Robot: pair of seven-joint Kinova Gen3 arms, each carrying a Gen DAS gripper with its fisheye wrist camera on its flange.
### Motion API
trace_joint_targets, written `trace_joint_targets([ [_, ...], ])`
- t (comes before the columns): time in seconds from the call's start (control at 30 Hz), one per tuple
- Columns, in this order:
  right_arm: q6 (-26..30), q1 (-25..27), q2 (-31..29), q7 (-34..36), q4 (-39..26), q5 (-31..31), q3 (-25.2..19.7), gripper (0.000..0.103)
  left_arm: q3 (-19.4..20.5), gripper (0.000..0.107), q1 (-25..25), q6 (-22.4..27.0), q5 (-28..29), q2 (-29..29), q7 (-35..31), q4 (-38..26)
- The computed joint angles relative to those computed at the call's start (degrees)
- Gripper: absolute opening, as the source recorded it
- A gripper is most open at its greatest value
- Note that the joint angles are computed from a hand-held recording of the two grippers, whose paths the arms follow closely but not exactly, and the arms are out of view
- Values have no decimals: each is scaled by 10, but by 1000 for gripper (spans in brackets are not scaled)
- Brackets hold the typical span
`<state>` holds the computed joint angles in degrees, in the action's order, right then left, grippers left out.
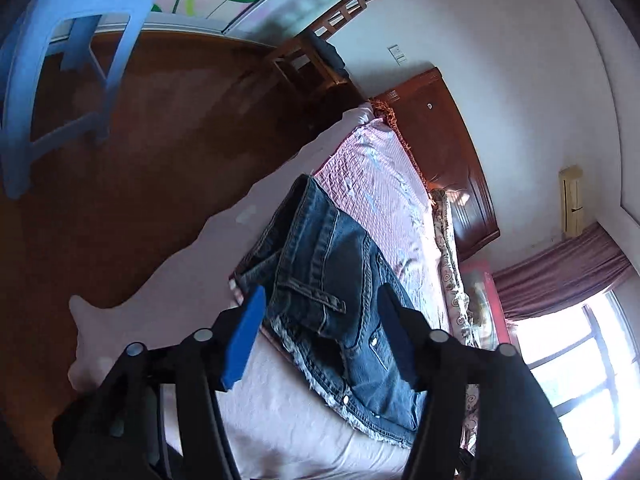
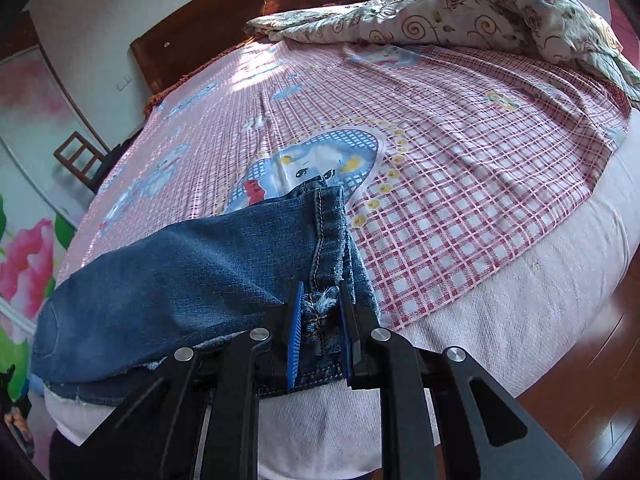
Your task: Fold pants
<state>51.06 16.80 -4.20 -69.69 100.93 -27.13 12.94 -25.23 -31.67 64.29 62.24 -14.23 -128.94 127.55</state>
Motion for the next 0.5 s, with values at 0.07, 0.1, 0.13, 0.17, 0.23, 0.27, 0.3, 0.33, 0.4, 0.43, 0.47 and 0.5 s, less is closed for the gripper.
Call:
trace_joint_targets([
  [0.07, 2, -1, -1, -9, -2, 9, -3, 15, -14, 68, 23, 21, 20, 5, 10, 14],
  [0.1, 3, -1, -1, -11, -2, 10, -3, 15, -13, 70, 27, 33, 38, 19, 9, 22],
  [0.13, 4, -2, -1, -16, -3, 13, -4, 15, -1, 70, 29, 37, 46, 30, 17, 24],
  [0.17, 3, -2, -2, -19, -2, 16, -5, 16, 16, 70, 20, 45, 63, 41, 15, 33],
  [0.23, 4, -4, -1, -25, -5, 25, -7, 15, 44, 70, 13, 49, 94, 61, 19, 47],
  [0.27, 4, -5, -1, -26, -5, 26, -7, 16, 57, 70, 12, 49, 111, 69, 16, 52],
  [0.3, 5, -6, 0, -28, -7, 28, -7, 16, 60, 70, 19, 45, 135, 72, 5, 62],
  [0.33, 5, -6, 0, -29, -8, 31, -8, 15, 73, 70, 16, 32, 150, 68, 1, 69],
  [0.4, 7, -8, 1, -31, -10, 35, -8, 15, 91, 70, 23, 5, 190, 65, -9, 73],
  [0.43, 7, -8, 1, -31, -10, 35, -8, 15, 98, 70, 26, -10, 209, 65, -12, 75],
  [0.47, 6, -8, 1, -30, -9, 33, -7, 15, 106, 70, 31, -22, 220, 72, -7, 71],
  [0.5, 6, -7, 0, -31, -8, 31, -7, 16, 111, 70, 35, -29, 221, 82, 6, 65],
])
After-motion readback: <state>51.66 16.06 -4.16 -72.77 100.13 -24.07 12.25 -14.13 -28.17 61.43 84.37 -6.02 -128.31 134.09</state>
